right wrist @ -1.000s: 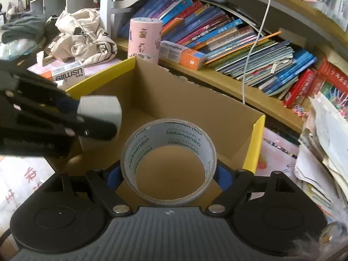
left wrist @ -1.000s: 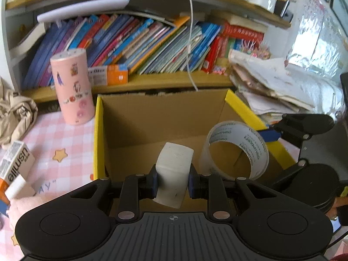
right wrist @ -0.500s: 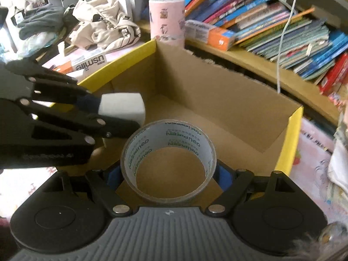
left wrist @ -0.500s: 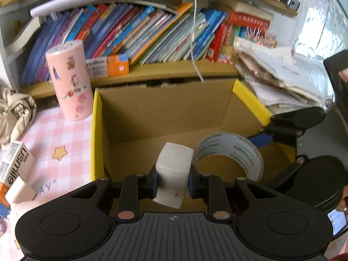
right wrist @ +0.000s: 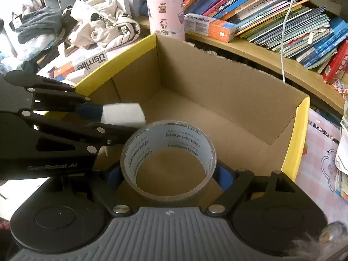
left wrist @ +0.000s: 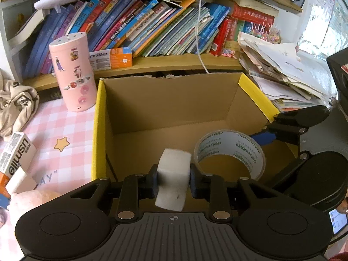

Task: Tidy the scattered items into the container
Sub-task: 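Open the left tool to drop the cube while the right tool releases the tape roll into the box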

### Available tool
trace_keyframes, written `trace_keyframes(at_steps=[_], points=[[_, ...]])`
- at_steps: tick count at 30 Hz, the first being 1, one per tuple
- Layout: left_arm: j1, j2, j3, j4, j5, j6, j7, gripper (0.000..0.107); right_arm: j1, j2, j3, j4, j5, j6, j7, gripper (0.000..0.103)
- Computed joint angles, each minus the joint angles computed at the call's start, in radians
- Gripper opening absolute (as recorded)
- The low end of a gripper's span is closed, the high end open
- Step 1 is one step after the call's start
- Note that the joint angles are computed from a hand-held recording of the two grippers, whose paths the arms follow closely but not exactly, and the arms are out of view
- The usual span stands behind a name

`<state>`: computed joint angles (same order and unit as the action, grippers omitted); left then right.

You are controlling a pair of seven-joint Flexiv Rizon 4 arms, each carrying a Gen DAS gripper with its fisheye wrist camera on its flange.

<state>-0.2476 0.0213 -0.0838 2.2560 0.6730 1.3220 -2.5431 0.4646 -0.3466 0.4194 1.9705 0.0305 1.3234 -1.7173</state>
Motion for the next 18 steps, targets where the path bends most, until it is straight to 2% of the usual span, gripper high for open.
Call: trace_keyframes(at_steps=[2, 3, 4, 6, 8, 14, 18], points=[[-0.003, 0.012, -0.007, -0.008, 0.03, -0.022, -0.026, 0.036, -0.001, 0.004, 0.002, 0.004, 0.006, 0.002, 0.005, 0.085], [-0.006, 0.024, -0.019, -0.021, 0.073, -0.061, -0.074, 0.054, -0.002, 0.006, 0.004, 0.007, 0.01, 0.002, 0.005, 0.086], [-0.008, 0.042, -0.036, -0.037, 0.128, -0.112, -0.143, 0.077, -0.006, 0.009, 0.009, 0.011, 0.017, 0.008, 0.0, 0.087], [-0.005, 0.069, -0.055, -0.043, 0.206, -0.133, -0.233, 0.087, -0.023, 0.014, 0.031, 0.013, 0.044, 0.019, -0.024, 0.091], [0.002, 0.088, -0.057, -0.034, 0.221, -0.109, -0.251, 0.087, -0.021, 0.025, 0.032, 0.025, 0.055, 0.044, -0.025, 0.098], [0.02, 0.138, -0.099, -0.017, 0.248, -0.137, -0.316, 0.087, -0.011, 0.054, 0.028, 0.065, 0.066, 0.115, 0.017, 0.098], [0.032, 0.178, -0.127, -0.001, 0.266, -0.148, -0.353, 0.087, 0.035, 0.083, -0.026, 0.118, 0.008, 0.17, 0.112, 0.098]])
